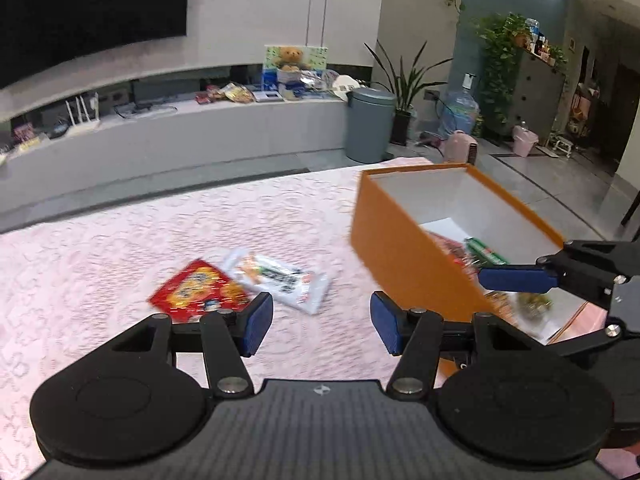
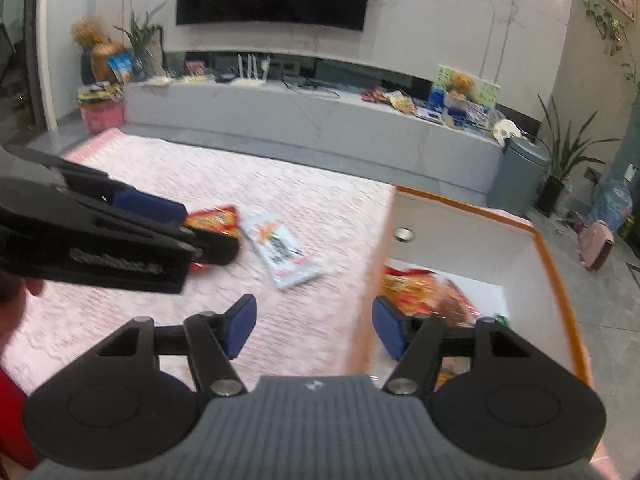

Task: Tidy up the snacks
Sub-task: 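Move both grippers back toward the red chip bag and white breadstick packet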

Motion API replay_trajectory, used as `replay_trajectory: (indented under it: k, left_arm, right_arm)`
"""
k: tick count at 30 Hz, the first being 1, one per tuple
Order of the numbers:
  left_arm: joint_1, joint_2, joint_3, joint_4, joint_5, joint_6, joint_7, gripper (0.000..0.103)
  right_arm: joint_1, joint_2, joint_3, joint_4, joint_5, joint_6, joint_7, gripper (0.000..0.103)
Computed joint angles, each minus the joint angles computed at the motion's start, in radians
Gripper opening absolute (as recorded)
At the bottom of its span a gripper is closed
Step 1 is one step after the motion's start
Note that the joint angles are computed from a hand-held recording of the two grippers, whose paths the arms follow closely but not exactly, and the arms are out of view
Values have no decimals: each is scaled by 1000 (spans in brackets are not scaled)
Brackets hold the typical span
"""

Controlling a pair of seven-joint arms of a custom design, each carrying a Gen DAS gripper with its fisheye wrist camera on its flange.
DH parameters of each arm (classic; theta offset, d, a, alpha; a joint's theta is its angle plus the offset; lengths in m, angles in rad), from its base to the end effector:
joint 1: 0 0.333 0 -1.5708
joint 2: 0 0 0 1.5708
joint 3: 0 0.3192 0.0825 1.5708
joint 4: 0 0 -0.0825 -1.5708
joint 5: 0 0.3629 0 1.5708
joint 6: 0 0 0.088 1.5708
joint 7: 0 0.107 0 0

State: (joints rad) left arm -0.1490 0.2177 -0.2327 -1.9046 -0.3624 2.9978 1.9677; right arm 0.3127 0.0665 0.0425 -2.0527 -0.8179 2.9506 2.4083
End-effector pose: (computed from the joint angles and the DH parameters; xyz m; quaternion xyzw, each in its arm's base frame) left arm 0.6049 -0.2025 0.5042 -0.4925 0.7550 -0.3777 0.2118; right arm 0.5307 0.2477 0.5025 -0.7138 0.5495 -0.2913 0.3220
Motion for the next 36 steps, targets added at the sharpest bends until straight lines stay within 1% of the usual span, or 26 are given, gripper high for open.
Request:
replay_trajectory:
  k: [2, 3, 5, 6, 7, 8, 9, 11, 12, 13, 15, 16, 18, 19, 20, 21, 22, 23, 24, 26, 28, 30, 31, 33, 35, 36]
  left_arm:
    - [-1, -9, 8, -40, 6, 53, 1, 66]
    - [-5, -12, 17, -65, 13, 92, -7, 66]
    - [6, -22, 12, -109, 10, 149, 3, 68]
    - [4, -22, 22, -122, 37, 165, -18, 69]
    - [38, -22, -3, -135, 6, 177, 21, 70]
    - [51, -21, -12, -143, -1, 186, 23, 70]
    - [81, -17, -42, -145, -24, 189, 40, 70]
    - [168, -9, -132, -145, -99, 191, 106, 70]
    - [181, -3, -144, -142, -117, 190, 115, 70]
    - [178, 0, -136, -141, -126, 189, 116, 70]
    - [209, 16, -162, -133, -157, 189, 147, 70]
    - [254, 28, -206, -131, -192, 193, 189, 70]
    - [314, 51, -265, -113, -249, 185, 243, 70]
    - [333, 65, -283, -103, -275, 184, 265, 70]
    - [329, 76, -271, -91, -284, 174, 266, 69]
    - [323, 84, -255, -76, -287, 144, 267, 69]
    - [309, 94, -229, -56, -282, 107, 265, 68]
    - [279, 101, -184, -39, -264, 71, 246, 67]
    - [251, 110, -145, -23, -251, 50, 226, 66]
    - [230, 131, -110, 6, -251, 26, 213, 65]
    - [229, 151, -96, 44, -260, -27, 211, 65]
    - [216, 173, -67, 95, -254, -105, 178, 65]
    - [214, 184, -63, 116, -262, -127, 170, 65]
    - [218, 201, -73, 140, -296, -126, 183, 66]
    - [200, 217, -57, 163, -294, -120, 160, 66]
    - [191, 227, -50, 179, -290, -123, 143, 66]
  right_arm:
    - [21, 21, -4, 19, -79, 5, 87, 63]
    - [32, 32, -7, 30, -112, -1, 129, 63]
    - [47, 53, -6, 44, -129, -9, 173, 63]
    - [53, 68, -3, 51, -114, -13, 181, 63]
    - [61, 80, -4, 59, -106, -20, 197, 63]
    - [71, 87, -8, 62, -107, -26, 214, 63]
    - [78, 100, -9, 72, -100, -36, 224, 63]
    - [94, 116, -12, 81, -90, -53, 241, 63]
    - [96, 128, -10, 89, -71, -54, 235, 63]
    - [100, 140, -11, 97, -57, -57, 232, 63]
    - [110, 162, -18, 113, -44, -63, 229, 63]
    - [112, 171, -21, 119, -33, -61, 221, 63]
    - [111, 199, -19, 141, 10, -54, 191, 63]
    - [110, 211, -19, 150, 33, -53, 172, 63]
    - [111, 226, -18, 163, 56, -55, 152, 63]
    - [111, 245, -17, 183, 79, -60, 127, 63]
    - [115, 263, -19, 202, 95, -66, 107, 63]
    - [120, 278, -23, 220, 109, -72, 88, 63]
    - [122, 295, -26, 237, 121, -72, 67, 63]
    - [127, 324, -35, 268, 142, -64, 30, 63]
    - [134, 358, -45, 311, 160, -68, -6, 63]
    - [144, 392, -62, 355, 169, -72, -28, 63]
    - [145, 407, -67, 375, 178, -73, -41, 63]
    - [152, 434, -81, 413, 190, -76, -56, 62]
    - [151, 465, -87, 456, 207, -82, -78, 54]
    - [147, 480, -84, 477, 220, -86, -97, 53]
